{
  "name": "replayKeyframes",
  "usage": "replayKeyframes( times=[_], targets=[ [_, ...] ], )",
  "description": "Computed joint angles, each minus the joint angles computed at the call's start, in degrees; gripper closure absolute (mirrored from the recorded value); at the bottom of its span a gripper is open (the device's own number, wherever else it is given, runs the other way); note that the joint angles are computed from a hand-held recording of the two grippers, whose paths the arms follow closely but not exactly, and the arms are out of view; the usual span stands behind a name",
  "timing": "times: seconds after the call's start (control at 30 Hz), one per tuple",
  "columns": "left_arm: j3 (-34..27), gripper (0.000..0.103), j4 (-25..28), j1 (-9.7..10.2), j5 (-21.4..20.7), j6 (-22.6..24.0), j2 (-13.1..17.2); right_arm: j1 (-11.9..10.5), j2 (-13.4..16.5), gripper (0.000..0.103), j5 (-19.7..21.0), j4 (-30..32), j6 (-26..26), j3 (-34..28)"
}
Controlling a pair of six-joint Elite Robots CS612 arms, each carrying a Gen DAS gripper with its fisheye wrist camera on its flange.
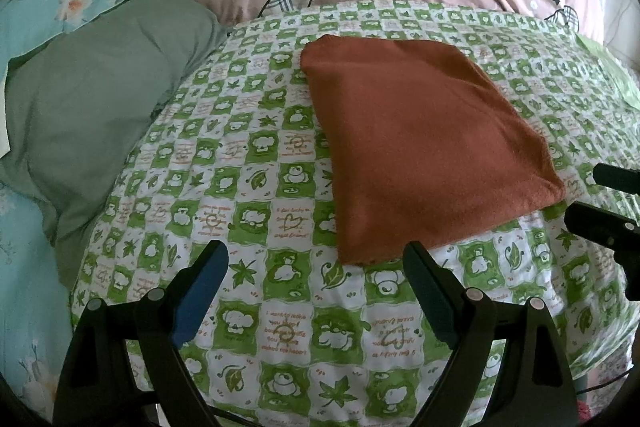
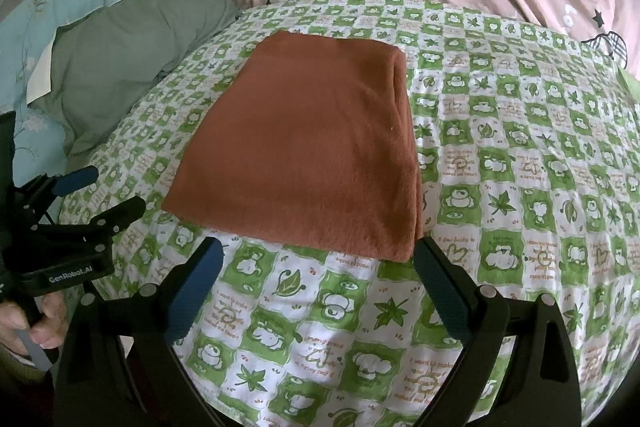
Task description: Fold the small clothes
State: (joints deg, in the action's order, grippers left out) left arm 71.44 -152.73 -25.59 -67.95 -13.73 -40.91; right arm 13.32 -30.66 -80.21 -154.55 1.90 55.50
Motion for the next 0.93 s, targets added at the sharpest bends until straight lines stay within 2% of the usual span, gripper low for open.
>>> replayKeyframes(
  times=[0.53,0.93],
  targets=[
    [-4.4,0.013,1.0,-0.03,2.3,3.0,2.3,-0.8,1.8,0.007,-0.5,2.1,-1.2,-4.5],
    [-7.8,0.013,3.3,0.28,2.2,2.0,3.9,-1.3,4.4,0.007,0.9,5.2,-1.2,-9.2]
  ],
)
